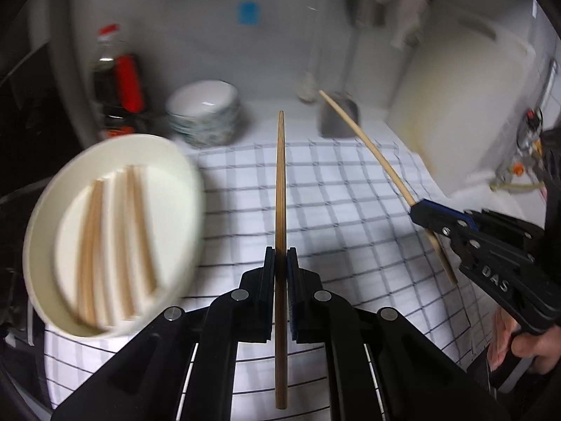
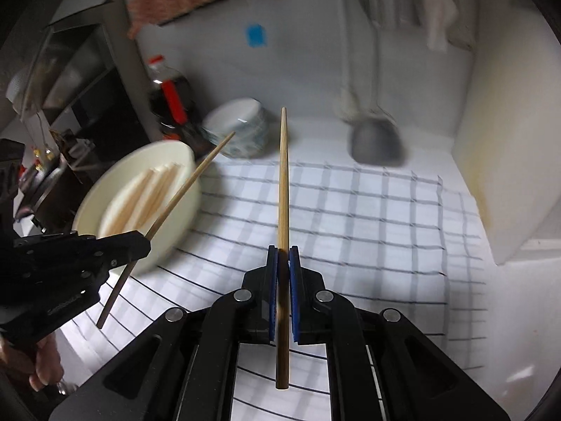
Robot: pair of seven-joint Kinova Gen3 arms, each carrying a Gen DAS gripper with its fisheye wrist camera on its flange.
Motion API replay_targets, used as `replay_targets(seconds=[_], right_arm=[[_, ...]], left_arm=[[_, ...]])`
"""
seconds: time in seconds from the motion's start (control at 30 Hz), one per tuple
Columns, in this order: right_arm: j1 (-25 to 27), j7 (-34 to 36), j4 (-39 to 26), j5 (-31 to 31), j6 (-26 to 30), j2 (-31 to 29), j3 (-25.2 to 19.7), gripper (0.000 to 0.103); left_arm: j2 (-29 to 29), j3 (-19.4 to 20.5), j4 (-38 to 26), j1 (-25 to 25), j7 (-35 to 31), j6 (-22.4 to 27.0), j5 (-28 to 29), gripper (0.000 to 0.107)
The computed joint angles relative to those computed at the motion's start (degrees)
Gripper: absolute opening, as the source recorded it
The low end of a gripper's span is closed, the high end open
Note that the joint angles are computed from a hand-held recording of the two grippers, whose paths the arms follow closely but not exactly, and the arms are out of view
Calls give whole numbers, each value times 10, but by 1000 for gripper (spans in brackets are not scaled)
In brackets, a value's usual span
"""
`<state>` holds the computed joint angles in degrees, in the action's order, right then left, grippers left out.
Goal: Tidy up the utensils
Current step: 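Lift both held chopsticks and carry them over the white basin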
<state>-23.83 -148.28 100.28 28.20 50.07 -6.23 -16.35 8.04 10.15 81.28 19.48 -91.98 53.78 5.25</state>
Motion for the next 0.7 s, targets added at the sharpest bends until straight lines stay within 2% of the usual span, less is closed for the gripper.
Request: replay_targets(seconds=[0.1,0.2,0.33,0.47,0.7], right_arm=[[-19,-41,-45,22,3,35,-17,6],[-52,-51,-85,41,9,74,-12,6],[-79,-7,-154,9,8,132,9,6],[-100,39,-237,-25,25,201,30,6],[-116,97,-360,-103,88,300,67,6]], left_arm=[[-15,-20,-5,-36,-25,8,15,7],[-23,-37,-9,-73,-49,11,27,7],[-14,-55,-17,-116,-69,13,38,7],[23,-63,-43,-154,-84,38,59,7],[82,-61,-82,-179,-84,54,64,7]])
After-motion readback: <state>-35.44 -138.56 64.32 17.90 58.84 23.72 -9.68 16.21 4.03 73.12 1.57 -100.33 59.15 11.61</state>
